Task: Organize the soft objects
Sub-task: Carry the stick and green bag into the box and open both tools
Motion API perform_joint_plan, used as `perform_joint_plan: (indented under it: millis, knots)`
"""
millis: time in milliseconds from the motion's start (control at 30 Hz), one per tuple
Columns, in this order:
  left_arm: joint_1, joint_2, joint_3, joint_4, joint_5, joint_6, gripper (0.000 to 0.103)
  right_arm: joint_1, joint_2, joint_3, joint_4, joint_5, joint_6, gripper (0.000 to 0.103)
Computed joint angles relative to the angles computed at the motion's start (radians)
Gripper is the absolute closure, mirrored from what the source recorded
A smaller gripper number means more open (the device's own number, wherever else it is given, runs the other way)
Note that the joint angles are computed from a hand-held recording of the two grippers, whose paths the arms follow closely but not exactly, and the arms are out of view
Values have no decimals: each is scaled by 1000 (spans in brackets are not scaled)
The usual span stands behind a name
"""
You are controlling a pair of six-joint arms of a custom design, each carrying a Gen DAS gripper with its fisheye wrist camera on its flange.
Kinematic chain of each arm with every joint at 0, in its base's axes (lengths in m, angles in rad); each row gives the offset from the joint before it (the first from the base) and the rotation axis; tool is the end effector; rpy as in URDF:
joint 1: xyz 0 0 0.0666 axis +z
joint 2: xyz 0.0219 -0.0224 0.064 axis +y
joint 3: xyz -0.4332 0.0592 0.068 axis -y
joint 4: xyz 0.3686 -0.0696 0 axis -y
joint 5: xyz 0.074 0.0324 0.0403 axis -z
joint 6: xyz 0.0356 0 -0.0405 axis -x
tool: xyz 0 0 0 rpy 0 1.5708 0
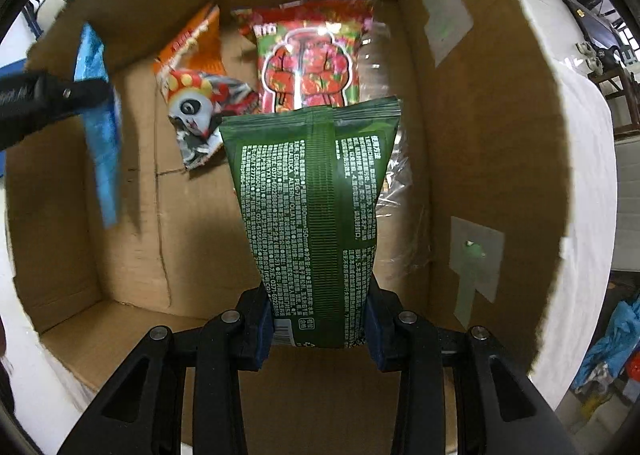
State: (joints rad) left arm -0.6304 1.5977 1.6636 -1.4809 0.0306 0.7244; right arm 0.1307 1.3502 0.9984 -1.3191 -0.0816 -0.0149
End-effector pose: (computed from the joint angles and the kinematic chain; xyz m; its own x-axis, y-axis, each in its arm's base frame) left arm 0.3918 -0.2878 0.4778 -0.9906 -0.0971 -0.0962 -0.0847 0.9885 -0.1255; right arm 0.3252 0.0453 0.3323 -0.9882 -0.1149 0.1011 -0.1071 0.9911 0.0796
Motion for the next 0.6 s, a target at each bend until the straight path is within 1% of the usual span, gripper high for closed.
perform_joint_plan:
  millis: [100, 167, 200, 233, 267, 300, 367, 400, 433, 533, 600]
  knots:
    - [11, 27, 12, -46, 22, 0, 86, 19, 18, -4, 4, 25, 1, 61]
    - [6, 39, 24, -71, 12, -2, 82, 33, 35, -1, -3, 36, -4, 61]
    - [4, 38, 27, -73, 7, -3, 82, 41, 42, 0, -8, 45, -5, 60]
    - [2, 37, 27, -72, 5, -4, 79, 46, 45, 0, -10, 49, -8, 58]
    - [-1, 33, 29, -71, 6, -4, 75, 57, 48, 1, -11, 47, -18, 55]
    - [-3, 31, 34, -75, 5, -3, 73, 60, 50, 3, -10, 41, -27, 52]
    - [-10, 22, 46, -81, 2, -7, 72, 66, 39, -1, -9, 36, -40, 31]
    - [-12, 21, 53, -87, -3, -8, 71, 66, 37, 4, -7, 27, -43, 28]
    - [-13, 21, 59, -93, -3, -8, 68, 65, 35, 10, -11, 13, -47, 26]
    - [-12, 2, 64, -97, 4, 0, 67, 72, 20, 33, -41, -6, -69, 25]
    - [-18, -13, 67, -104, -4, 5, 65, 75, 13, 62, -60, -18, -80, 20]
